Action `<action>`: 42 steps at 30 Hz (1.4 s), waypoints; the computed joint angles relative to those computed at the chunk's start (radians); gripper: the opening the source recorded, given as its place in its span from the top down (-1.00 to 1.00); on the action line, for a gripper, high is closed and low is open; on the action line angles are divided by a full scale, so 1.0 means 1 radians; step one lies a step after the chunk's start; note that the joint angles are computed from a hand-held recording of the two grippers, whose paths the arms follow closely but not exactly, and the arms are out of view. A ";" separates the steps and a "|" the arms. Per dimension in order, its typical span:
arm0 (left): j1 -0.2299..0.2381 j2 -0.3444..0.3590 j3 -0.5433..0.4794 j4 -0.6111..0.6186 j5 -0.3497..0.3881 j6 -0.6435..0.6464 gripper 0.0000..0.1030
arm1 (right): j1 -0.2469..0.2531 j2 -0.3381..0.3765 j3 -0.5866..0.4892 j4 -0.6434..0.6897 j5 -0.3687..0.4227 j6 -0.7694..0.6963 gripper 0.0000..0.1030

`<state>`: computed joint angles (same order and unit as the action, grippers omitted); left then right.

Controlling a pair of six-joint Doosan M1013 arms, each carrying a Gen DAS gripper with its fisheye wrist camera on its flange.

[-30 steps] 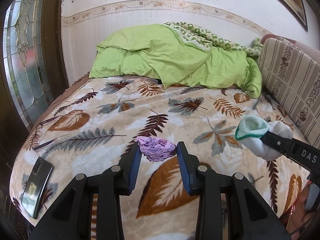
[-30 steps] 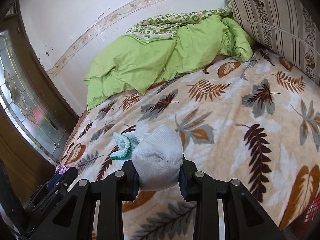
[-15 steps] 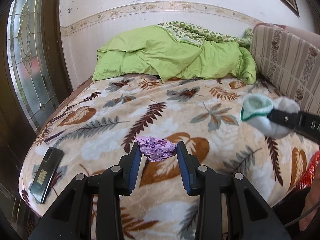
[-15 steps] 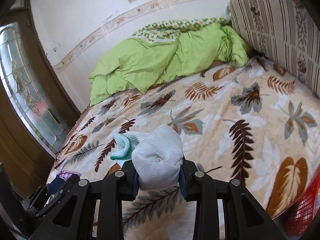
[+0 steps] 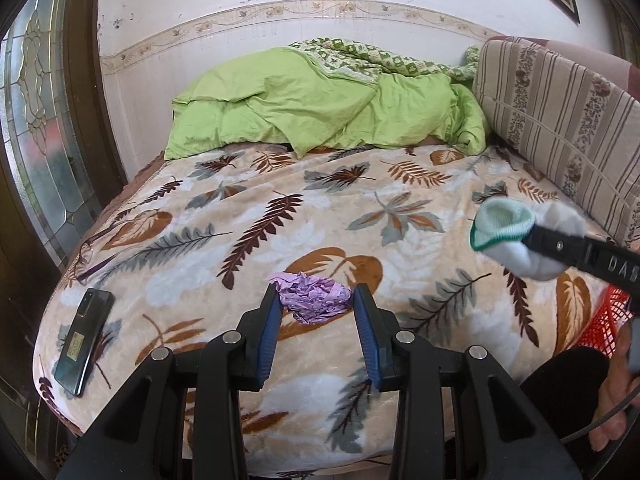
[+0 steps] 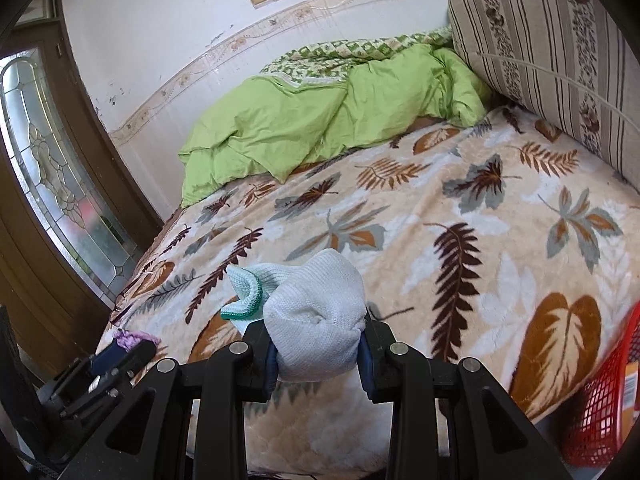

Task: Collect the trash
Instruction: 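Hold the purple wrapper in the left tool and white sock in the right tool, then carry the wrapper and sock over the red basket and open both tools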

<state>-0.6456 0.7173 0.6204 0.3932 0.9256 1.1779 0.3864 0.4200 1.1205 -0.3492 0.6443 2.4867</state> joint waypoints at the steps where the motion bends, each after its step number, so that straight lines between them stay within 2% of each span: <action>1: 0.001 0.002 -0.005 -0.007 0.002 0.004 0.33 | -0.002 0.000 0.003 0.012 -0.001 -0.008 0.35; 9: 0.005 0.024 -0.048 -0.058 0.038 0.041 0.33 | -0.012 0.031 -0.014 0.074 0.055 -0.052 0.35; 14: 0.008 0.045 -0.082 -0.086 0.059 0.071 0.33 | -0.025 0.028 -0.004 0.123 0.075 -0.069 0.35; 16: 0.011 0.059 -0.109 -0.109 0.073 0.087 0.32 | -0.023 0.024 -0.005 0.103 0.089 -0.079 0.35; 22: 0.013 0.096 -0.181 -0.163 0.111 0.127 0.32 | -0.016 -0.015 0.028 0.070 0.094 -0.115 0.35; 28: 0.012 0.119 -0.229 -0.209 0.149 0.166 0.32 | -0.012 -0.043 0.055 0.011 0.116 -0.086 0.35; 32: 0.006 0.134 -0.260 -0.216 0.167 0.186 0.32 | -0.018 -0.054 0.066 0.017 0.118 -0.081 0.35; 37: -0.004 0.164 -0.326 -0.219 0.206 0.216 0.32 | -0.026 -0.072 0.092 0.011 0.104 -0.046 0.35; 42: -0.020 0.216 -0.436 -0.240 0.261 0.261 0.32 | -0.041 -0.107 0.143 -0.004 0.081 0.004 0.35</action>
<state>-0.6651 0.9335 0.1847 0.1534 1.1862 1.4392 0.3455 0.3134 1.2635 -0.3531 0.7256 2.4904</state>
